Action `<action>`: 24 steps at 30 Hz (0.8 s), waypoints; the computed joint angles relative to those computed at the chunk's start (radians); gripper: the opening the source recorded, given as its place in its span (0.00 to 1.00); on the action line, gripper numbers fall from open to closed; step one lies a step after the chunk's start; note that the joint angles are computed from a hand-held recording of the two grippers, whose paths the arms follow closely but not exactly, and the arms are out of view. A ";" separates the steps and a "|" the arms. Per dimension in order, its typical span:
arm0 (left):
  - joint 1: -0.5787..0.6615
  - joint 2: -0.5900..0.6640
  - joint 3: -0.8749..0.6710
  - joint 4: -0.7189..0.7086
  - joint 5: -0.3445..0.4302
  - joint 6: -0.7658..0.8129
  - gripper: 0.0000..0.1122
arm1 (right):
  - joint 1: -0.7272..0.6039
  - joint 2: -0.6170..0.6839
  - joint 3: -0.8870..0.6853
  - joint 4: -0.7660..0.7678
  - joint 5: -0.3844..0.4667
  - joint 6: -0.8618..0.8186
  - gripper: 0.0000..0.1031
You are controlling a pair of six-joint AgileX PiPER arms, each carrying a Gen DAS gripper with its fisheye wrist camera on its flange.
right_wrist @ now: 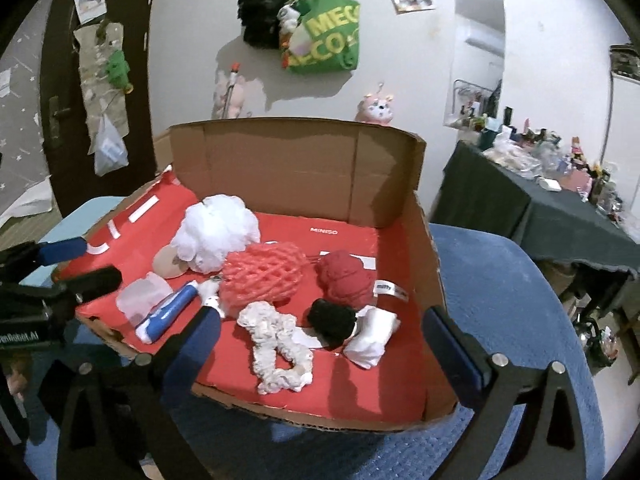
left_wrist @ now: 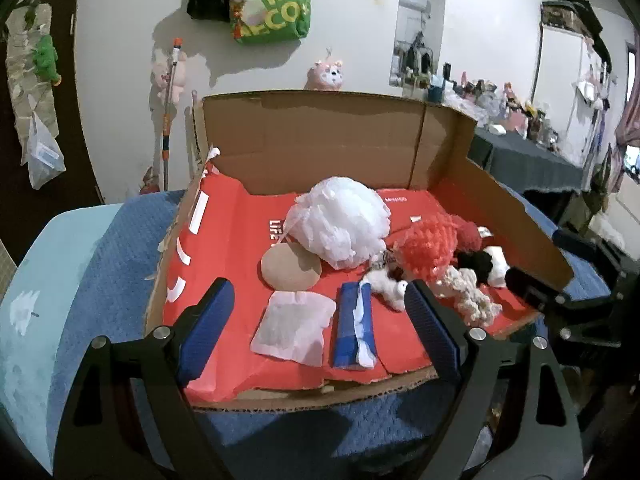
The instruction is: Organize soft objects
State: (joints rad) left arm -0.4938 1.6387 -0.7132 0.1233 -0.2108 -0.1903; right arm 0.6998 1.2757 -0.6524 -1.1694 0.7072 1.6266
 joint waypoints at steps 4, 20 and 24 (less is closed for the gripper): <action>-0.004 0.025 0.007 -0.101 -0.050 0.088 0.78 | -0.001 0.034 0.031 -0.104 -0.006 0.136 1.00; -0.035 0.094 0.009 -0.172 -0.088 0.155 0.78 | -0.007 0.026 0.080 -0.184 -0.017 0.277 1.00; -0.048 0.101 0.011 -0.253 -0.095 0.230 0.78 | -0.009 0.035 0.079 -0.188 -0.018 0.279 1.00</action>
